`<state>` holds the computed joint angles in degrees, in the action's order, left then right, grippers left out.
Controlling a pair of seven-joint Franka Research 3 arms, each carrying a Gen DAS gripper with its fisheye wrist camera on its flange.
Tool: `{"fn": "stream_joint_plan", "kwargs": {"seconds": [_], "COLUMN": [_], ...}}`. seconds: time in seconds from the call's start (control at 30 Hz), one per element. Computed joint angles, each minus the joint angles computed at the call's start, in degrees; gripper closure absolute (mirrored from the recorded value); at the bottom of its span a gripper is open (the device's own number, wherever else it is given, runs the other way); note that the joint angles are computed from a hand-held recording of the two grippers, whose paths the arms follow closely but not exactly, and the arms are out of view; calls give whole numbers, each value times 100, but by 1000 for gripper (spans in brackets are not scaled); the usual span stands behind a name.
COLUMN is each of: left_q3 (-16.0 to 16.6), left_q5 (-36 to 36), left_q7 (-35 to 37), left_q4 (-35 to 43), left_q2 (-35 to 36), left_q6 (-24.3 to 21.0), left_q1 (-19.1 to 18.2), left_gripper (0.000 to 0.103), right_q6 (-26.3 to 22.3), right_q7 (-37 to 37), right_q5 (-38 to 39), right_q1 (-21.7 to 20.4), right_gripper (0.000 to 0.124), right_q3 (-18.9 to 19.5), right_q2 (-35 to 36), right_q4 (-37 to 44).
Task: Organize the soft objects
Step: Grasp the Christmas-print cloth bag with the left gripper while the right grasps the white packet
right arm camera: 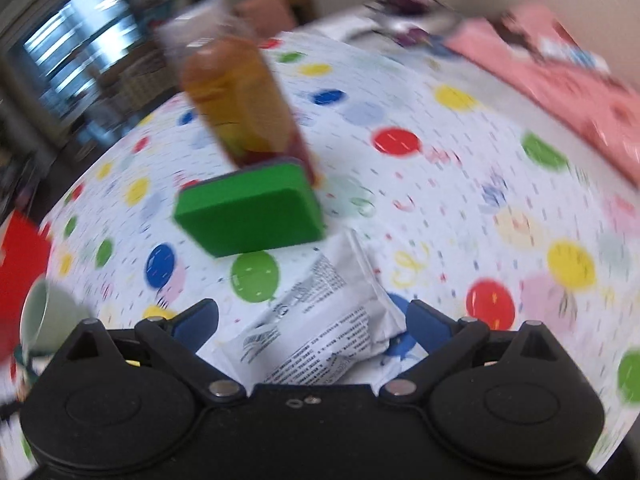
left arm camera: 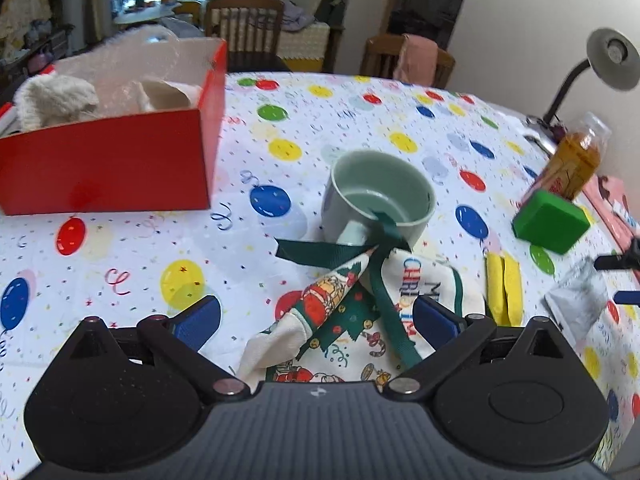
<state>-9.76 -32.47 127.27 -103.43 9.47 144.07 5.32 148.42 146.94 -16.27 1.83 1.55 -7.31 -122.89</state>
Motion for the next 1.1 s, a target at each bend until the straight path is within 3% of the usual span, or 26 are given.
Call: {"fn": "stream_joint_plan", "kwargs": {"seconds": [0.3,0.43,0.63,0.7,0.77,0.97,1.1], "left_q3": [-34,-97,-140,-138,-131,-112,-78], "left_q5": [185,188,143,131,124,77,194], "left_q7": [20,125,350,388,421,451,294], "left_q4": [477,498,381,335,247,199,143], "left_q2": [512,572,532,506,454,410,369], "left_q6": [-517,-600,-587,-587,-515,-500,-410], "left_q1": [189,276,310,308,292,253,192], "left_gripper": [1,3,18,29,32,39,61], "right_q6": [-207,-440,-776,-1007,-1255,-1123,-1157], "right_q7": [1051,1166,1216,1143,1258,1483,1519], "right_q5": [-331,-561,-791,-782,-861,-643,-730], "right_q1": [78,198,393,444,496,459,490], "right_gripper": [28,28,30,31,37,36,34], "right_q3": [-6,-47,-113,-112,-108,-123,-103], "right_q2": [344,508,628,668,659,508,656], "right_q4": [289,525,732,831,885,719,856]}}
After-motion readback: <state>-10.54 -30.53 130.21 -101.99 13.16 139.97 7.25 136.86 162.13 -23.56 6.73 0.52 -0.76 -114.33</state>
